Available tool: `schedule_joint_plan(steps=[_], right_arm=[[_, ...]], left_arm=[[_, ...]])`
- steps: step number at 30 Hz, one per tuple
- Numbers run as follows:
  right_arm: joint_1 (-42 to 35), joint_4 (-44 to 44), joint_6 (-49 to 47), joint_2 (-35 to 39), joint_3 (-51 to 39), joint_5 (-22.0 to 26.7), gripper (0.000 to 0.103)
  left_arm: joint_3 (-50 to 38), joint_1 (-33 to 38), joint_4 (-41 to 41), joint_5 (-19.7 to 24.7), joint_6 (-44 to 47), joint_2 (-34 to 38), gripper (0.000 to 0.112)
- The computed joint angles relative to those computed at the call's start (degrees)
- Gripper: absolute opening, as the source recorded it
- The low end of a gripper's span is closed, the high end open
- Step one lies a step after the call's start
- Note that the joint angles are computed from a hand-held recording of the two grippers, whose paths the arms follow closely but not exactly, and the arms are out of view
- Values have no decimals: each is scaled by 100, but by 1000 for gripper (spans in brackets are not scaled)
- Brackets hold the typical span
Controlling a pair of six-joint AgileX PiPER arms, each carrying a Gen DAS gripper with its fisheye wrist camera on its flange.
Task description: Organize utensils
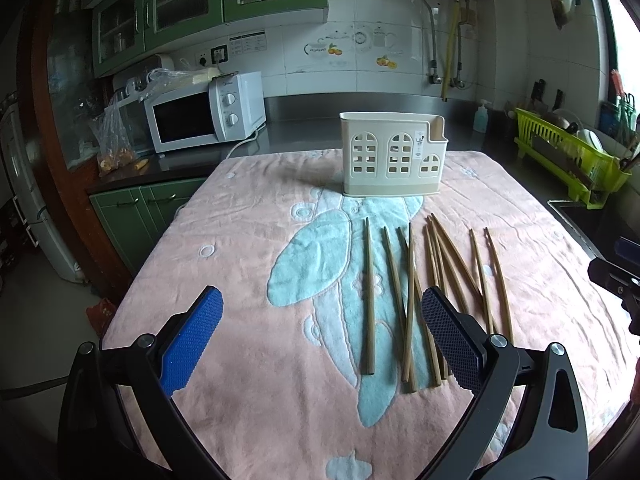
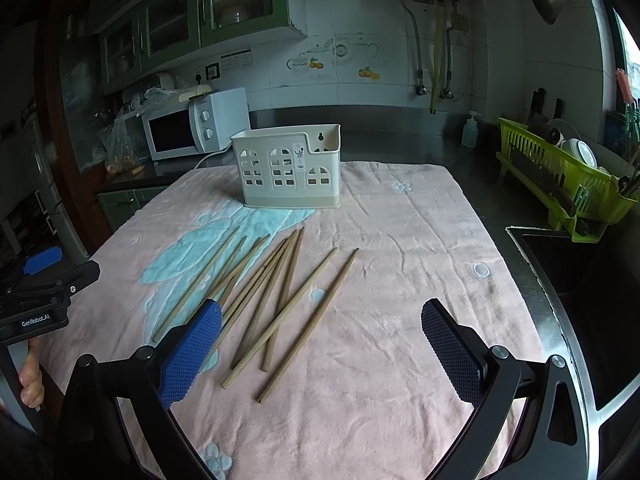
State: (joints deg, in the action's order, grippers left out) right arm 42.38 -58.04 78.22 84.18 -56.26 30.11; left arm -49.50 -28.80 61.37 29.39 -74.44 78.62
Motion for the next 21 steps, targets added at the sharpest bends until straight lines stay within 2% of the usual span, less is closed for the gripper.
schedule_joint_plan(steps=[8, 14, 16, 21], right_arm=[[-79, 62, 15, 68, 92, -162, 97], [-165, 101, 15, 165, 120, -285, 97], [-203, 143, -24, 207, 121, -330, 97], [-312, 271, -156, 349, 139, -517, 96]], left_arm=[[-31, 171, -220, -221, 192, 171, 97], [-161, 367, -661, -494, 591, 473, 81], [-263, 459, -1042, -625, 962, 648, 73], [-519, 575, -1642, -910, 1614, 1132, 62]])
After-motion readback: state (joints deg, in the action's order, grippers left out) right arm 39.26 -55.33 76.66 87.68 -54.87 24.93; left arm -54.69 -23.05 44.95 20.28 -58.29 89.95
